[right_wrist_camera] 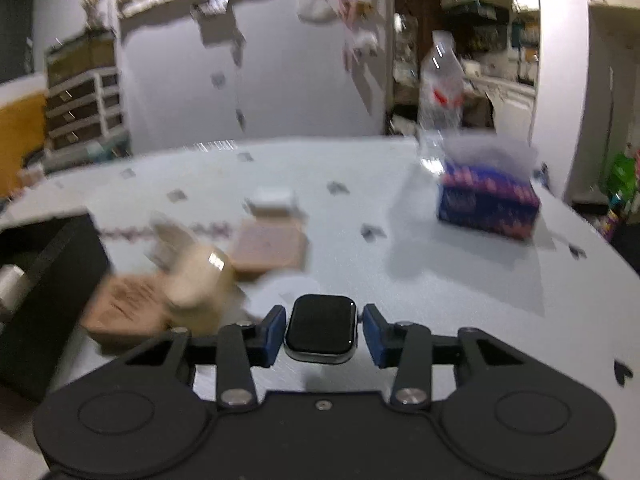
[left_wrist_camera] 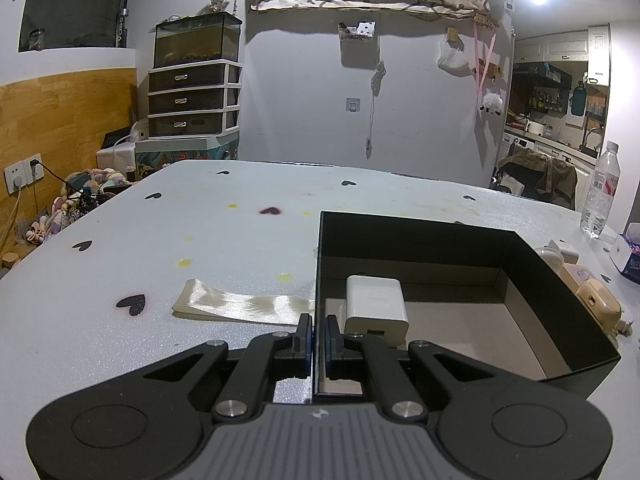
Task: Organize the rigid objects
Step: 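Carry the smartwatch into the box beside the charger and release it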
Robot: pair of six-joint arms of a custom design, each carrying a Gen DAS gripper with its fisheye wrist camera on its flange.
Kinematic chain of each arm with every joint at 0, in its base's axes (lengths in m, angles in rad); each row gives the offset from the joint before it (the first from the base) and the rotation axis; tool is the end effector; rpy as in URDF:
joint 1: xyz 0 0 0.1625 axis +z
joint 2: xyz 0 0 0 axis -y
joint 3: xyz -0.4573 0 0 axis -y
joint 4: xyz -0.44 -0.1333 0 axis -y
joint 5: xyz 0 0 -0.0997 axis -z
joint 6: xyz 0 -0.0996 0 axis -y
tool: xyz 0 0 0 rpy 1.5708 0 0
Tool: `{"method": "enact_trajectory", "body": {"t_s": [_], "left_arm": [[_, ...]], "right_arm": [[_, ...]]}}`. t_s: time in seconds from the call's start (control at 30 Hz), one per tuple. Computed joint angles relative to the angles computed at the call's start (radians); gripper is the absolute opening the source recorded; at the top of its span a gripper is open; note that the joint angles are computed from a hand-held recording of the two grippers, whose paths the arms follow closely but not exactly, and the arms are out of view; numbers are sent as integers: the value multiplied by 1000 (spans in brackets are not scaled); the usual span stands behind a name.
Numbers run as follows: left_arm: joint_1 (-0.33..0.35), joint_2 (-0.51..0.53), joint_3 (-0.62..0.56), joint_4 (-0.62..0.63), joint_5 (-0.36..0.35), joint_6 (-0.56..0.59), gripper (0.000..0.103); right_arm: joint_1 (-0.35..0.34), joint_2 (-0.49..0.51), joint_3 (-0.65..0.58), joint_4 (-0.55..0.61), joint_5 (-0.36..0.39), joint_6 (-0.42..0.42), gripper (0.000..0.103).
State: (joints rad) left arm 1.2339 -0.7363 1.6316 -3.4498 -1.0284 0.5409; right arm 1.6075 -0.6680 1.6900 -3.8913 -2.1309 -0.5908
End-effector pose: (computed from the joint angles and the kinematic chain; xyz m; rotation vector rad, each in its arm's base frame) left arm -0.0704 -0.7597 0.1620 0.6601 2.2040 -1.1484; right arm 0.1059 -0.6932 0.1437 0.1983 -1.9998 1.2790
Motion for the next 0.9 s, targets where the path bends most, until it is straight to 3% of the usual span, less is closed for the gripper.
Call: {"method": "enact_trajectory", "body": {"t_s": [0.13,0.23,0.4,0.67,0.9], "left_arm": [[-2,0,0,0,0,-6,5],[-3,1,-1,-2,-2,-10,5],[-1,1,1,-4,-10,-15,5],[5,1,2,-9,-25,-20,6],[12,-5,6,-5,-45,-26,6]], "right_arm": [[40,2,-12,18,87,-13,43],[64,14,-48,107,155,6,43],[101,73,-150,277,191,29,43],[137,191,-381,650,135,160,43],[159,294,-603,982,18,269,43]]}}
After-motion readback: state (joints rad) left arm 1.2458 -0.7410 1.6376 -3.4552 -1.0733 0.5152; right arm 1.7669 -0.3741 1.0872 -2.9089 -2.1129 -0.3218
